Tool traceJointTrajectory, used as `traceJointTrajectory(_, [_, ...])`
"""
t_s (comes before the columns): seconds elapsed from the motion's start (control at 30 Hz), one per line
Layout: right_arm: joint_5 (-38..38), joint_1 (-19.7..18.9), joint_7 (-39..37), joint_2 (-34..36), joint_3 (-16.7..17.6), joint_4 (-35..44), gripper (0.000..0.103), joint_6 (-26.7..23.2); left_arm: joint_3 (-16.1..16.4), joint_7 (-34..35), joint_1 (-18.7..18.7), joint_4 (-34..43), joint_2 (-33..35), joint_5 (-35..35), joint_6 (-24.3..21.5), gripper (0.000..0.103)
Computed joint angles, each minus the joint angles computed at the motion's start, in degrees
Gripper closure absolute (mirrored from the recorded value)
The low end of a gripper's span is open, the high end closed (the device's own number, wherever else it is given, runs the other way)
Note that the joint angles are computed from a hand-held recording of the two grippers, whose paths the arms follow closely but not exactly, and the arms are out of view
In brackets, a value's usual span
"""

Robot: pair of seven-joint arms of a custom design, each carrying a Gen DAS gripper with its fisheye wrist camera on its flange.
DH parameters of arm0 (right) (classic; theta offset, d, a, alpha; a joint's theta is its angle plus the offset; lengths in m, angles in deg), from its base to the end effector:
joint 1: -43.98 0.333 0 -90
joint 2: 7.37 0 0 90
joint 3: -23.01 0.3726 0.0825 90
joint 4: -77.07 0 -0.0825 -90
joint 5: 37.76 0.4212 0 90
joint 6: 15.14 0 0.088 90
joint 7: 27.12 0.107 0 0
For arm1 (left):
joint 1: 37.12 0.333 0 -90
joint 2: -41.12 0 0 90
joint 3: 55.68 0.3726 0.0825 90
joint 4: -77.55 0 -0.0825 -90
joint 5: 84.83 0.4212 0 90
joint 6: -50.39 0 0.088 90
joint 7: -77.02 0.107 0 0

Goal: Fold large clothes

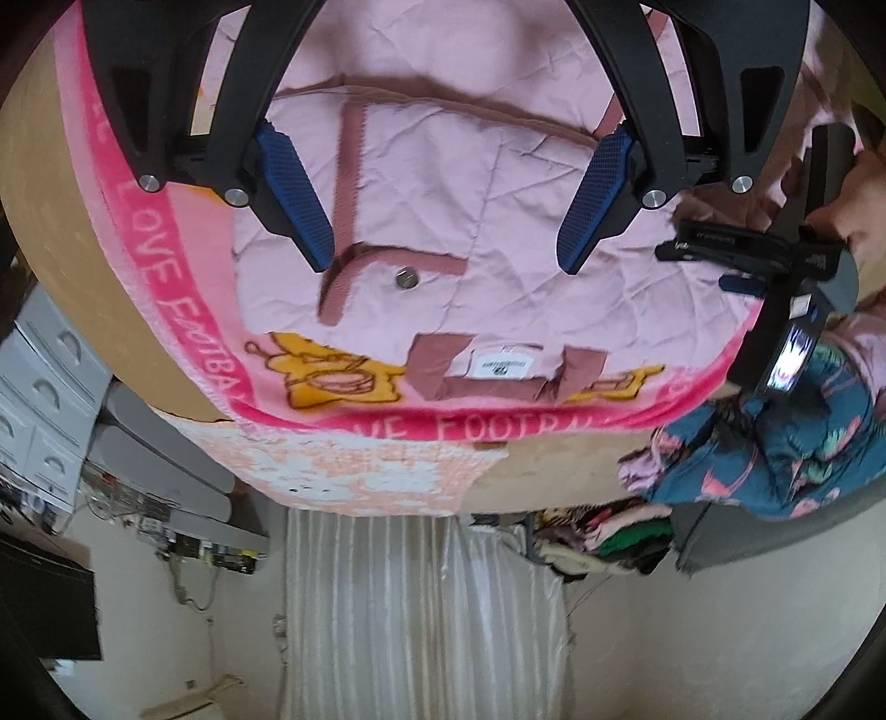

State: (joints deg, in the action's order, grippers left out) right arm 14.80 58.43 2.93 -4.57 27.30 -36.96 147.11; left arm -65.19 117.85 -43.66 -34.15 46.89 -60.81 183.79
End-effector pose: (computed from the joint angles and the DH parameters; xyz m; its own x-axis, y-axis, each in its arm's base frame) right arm 0.6219 0.1671 0.5542 0.5753 -0.8174 -0.0301 -0.5001 -0.3223 -0.8037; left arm 0.6234 -0.1686 0.4977 0.3383 -0.9395 -0.0542 -0.8651 -0.2878 -0.4107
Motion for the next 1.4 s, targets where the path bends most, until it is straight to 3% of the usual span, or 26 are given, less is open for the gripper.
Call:
traceJointTrajectory(0.27, [-6.0,1.0,2.9,1.8,0.3,0.0,0.021,-2.8,0.0,-0.7,-0.1,-1.0,0.2,1.1,1.4,0.008])
traceJointTrajectory(0.43, [-20.9,1.8,17.1,6.0,-1.6,2.3,0.021,-7.7,0.1,-0.4,0.1,-1.4,0.1,0.7,2.3,0.008])
traceJointTrajectory(0.77, [-19.2,0.2,18.4,7.2,-0.5,3.0,0.021,-9.9,0.2,-5.0,-0.4,-3.4,-0.8,5.1,4.7,0.008])
traceJointTrajectory(1.03, [-11.9,-2.2,18.6,6.2,-0.6,5.4,0.012,-16.4,0.2,-7.2,-0.3,-5.1,-2.5,5.3,6.6,0.008])
traceJointTrajectory(1.4, [-9.2,-2.4,17.7,3.8,-0.8,4.2,0.004,-13.4,-0.3,-9.9,-0.6,-7.2,-6.2,5.4,7.0,0.009])
